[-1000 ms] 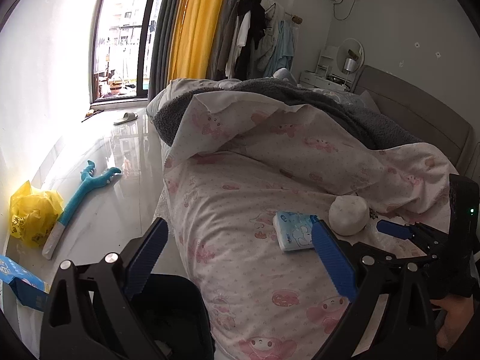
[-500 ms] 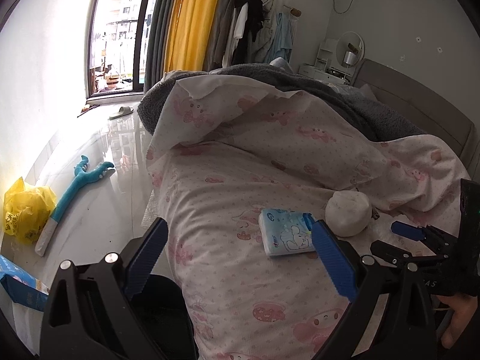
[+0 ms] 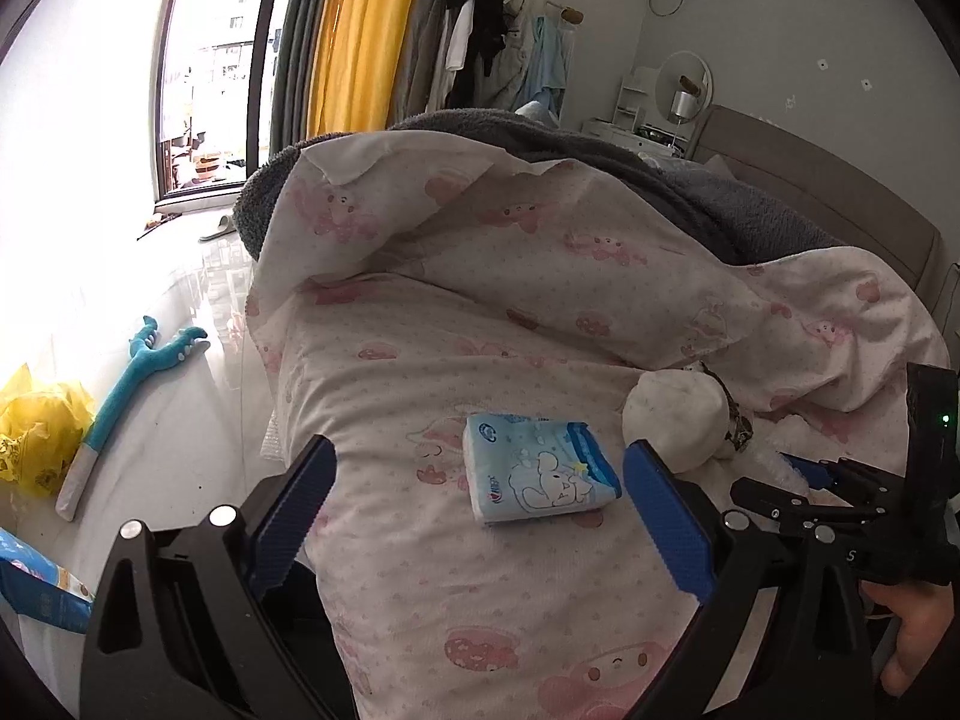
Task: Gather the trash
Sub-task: 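Move the right gripper back over the bed toward the bubble wrap, then close the right gripper on the clear bubble wrap while the left gripper grasps the blue tissue packet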
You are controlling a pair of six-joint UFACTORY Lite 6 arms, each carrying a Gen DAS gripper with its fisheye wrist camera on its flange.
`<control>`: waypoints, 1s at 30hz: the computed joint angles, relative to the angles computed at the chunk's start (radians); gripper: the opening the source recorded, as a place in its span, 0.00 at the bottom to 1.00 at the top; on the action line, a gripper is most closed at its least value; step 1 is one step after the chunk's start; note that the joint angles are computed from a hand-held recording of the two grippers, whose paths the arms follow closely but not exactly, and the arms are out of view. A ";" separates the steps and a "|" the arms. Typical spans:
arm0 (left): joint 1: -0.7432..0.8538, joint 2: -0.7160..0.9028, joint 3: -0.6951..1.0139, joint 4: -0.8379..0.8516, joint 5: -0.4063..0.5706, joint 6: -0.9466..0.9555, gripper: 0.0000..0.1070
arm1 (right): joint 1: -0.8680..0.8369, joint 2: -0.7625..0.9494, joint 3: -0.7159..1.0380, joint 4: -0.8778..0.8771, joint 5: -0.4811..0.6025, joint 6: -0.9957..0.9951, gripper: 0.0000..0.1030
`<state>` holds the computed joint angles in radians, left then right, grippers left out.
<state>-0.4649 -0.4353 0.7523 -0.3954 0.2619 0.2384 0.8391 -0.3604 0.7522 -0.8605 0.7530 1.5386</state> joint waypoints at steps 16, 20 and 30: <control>-0.102 0.097 0.016 0.285 -0.085 -0.293 0.92 | -0.012 -0.107 -0.058 -0.013 0.010 0.050 0.32; -0.109 0.134 0.016 0.288 -0.106 -0.299 0.92 | -0.002 -0.126 -0.041 -0.034 -0.011 0.081 0.32; -0.140 0.223 0.048 0.461 -0.111 -0.464 0.92 | 0.038 -0.089 0.070 -0.071 -0.036 0.127 0.32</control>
<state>-0.6052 -0.2123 0.7999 0.0653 0.1504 -0.2257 0.8770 -0.4494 0.8223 -0.9314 0.7174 1.6656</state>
